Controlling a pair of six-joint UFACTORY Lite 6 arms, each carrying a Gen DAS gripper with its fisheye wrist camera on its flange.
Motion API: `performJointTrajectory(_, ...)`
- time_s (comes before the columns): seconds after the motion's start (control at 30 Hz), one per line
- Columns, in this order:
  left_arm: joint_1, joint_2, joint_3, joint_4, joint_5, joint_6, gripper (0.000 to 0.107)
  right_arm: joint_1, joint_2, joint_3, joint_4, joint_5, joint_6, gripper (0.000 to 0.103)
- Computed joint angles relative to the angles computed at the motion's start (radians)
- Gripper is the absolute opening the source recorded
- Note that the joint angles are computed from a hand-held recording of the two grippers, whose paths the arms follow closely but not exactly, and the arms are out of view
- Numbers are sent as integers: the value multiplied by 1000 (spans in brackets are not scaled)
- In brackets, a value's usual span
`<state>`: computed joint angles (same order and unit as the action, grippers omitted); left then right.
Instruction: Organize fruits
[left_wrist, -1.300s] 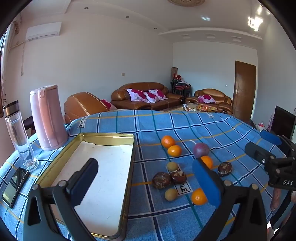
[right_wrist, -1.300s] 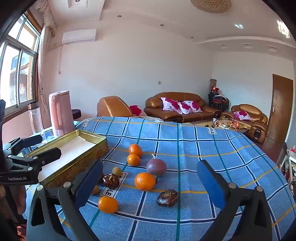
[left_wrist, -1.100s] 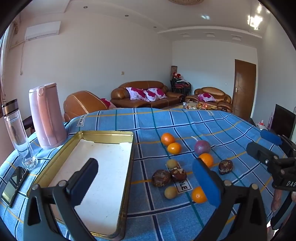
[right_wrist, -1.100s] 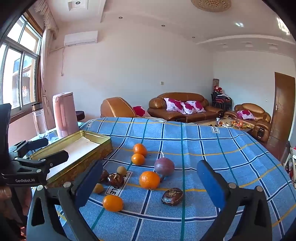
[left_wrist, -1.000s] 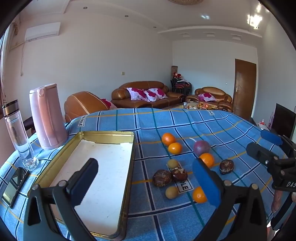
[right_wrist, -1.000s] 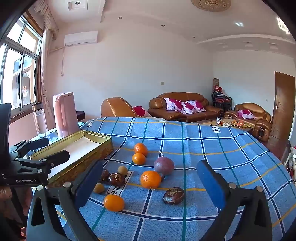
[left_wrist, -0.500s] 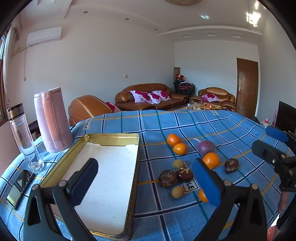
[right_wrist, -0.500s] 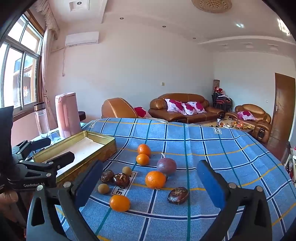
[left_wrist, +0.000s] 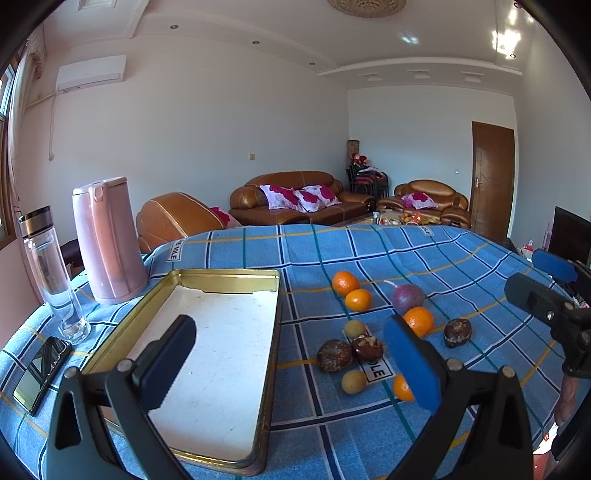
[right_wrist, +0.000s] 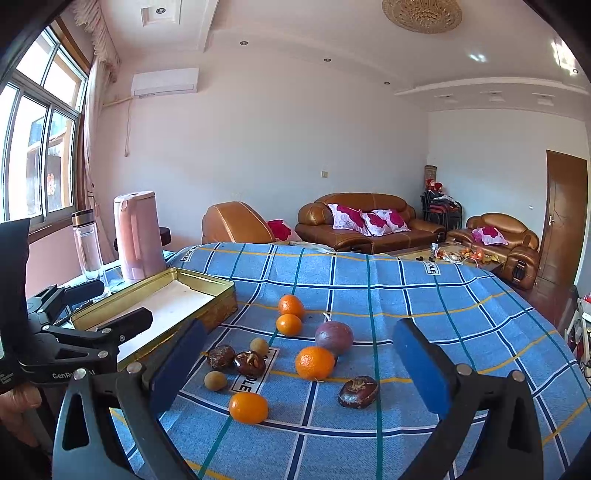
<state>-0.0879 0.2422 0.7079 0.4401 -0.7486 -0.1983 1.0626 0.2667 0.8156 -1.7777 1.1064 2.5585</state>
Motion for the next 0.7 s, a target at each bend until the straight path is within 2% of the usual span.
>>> performJointTrajectory(0.7, 2, 9, -8, -12, -11, 19, 103, -2, 20, -5, -27, -10, 54, 102)
